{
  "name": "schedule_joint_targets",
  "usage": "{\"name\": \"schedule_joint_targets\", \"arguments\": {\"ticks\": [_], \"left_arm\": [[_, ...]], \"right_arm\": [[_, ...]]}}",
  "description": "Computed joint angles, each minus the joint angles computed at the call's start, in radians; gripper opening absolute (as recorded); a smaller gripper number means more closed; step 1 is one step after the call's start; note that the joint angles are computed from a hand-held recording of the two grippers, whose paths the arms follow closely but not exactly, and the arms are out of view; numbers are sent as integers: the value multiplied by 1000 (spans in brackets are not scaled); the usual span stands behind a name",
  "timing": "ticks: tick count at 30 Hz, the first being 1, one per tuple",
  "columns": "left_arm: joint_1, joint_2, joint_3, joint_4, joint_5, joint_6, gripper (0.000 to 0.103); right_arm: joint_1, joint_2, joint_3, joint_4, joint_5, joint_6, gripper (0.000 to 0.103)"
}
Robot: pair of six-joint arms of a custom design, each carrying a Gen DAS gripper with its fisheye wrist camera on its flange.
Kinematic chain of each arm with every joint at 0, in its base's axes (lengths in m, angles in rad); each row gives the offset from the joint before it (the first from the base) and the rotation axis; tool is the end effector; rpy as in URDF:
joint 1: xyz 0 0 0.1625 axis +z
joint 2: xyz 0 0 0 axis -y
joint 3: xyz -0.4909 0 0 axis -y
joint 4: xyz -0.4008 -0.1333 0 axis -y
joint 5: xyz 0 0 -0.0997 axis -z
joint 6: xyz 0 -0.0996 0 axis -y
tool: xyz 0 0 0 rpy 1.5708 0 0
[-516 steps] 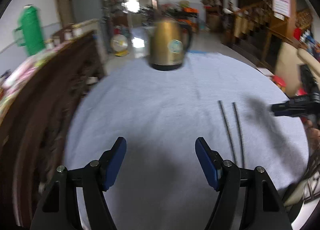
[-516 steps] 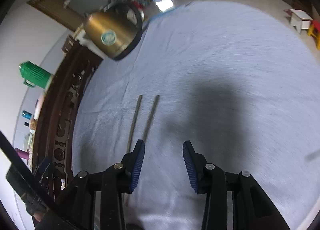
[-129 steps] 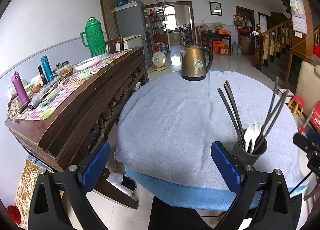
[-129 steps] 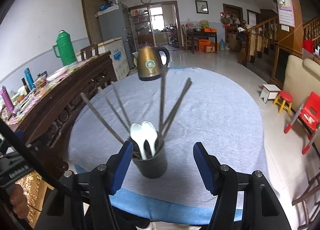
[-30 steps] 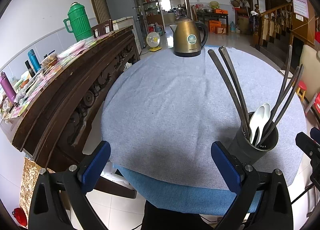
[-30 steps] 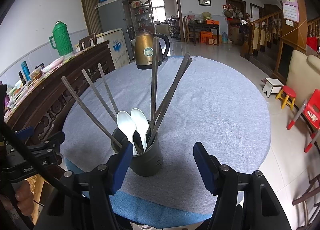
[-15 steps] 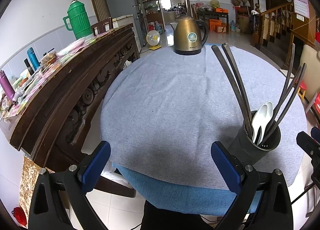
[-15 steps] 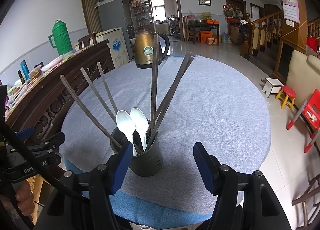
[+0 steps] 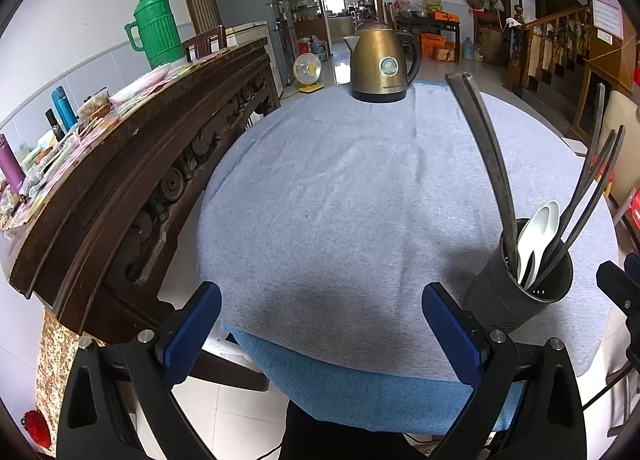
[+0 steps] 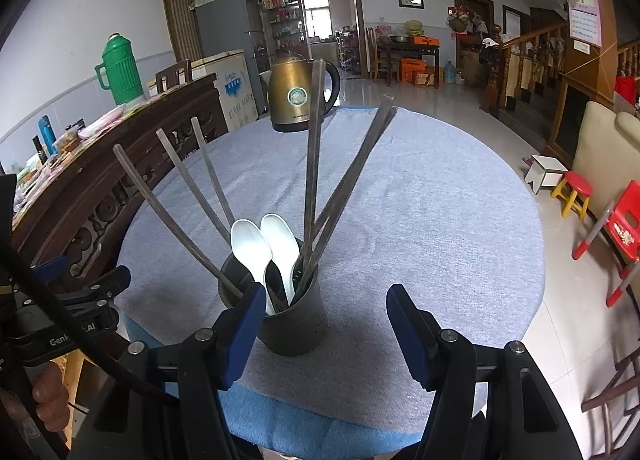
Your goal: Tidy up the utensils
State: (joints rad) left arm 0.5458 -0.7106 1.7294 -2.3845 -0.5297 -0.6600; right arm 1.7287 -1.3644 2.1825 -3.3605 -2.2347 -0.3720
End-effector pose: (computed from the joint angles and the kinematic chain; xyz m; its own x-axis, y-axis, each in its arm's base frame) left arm -0.4585 -0.5350 0.0719 -0.6016 0.1016 -0.7923 0.5924 0.7222 -0.3571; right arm 0.1490 -0.4781 0.3885 -0.7669 0.1503 0.6239 -0.3944 0.6565 -0.6430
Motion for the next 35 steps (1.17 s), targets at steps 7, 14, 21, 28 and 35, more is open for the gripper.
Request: {"name": "schedule_joint_targets", "arguments": {"ticks": [7,14,21,28,35], "left_arm": [[16,-6,-1,-8,-11,7,100],[36,1,-20,-59,-30,90,100],[47,22,-44,-155,-62,236,100],[40,39,-51,-236,-70,319,100],[45,32,-28,-280,-65,289,100]], "right_arm": [[10,25,-18,0,-22,-1,66],[28,40,-26,-16,-82,6,66],[51,48,-23,-37,-163,44,66],[67,49,-10,-79,-210,33,66],[32,23,-12,-130,-169,-29,66]]}}
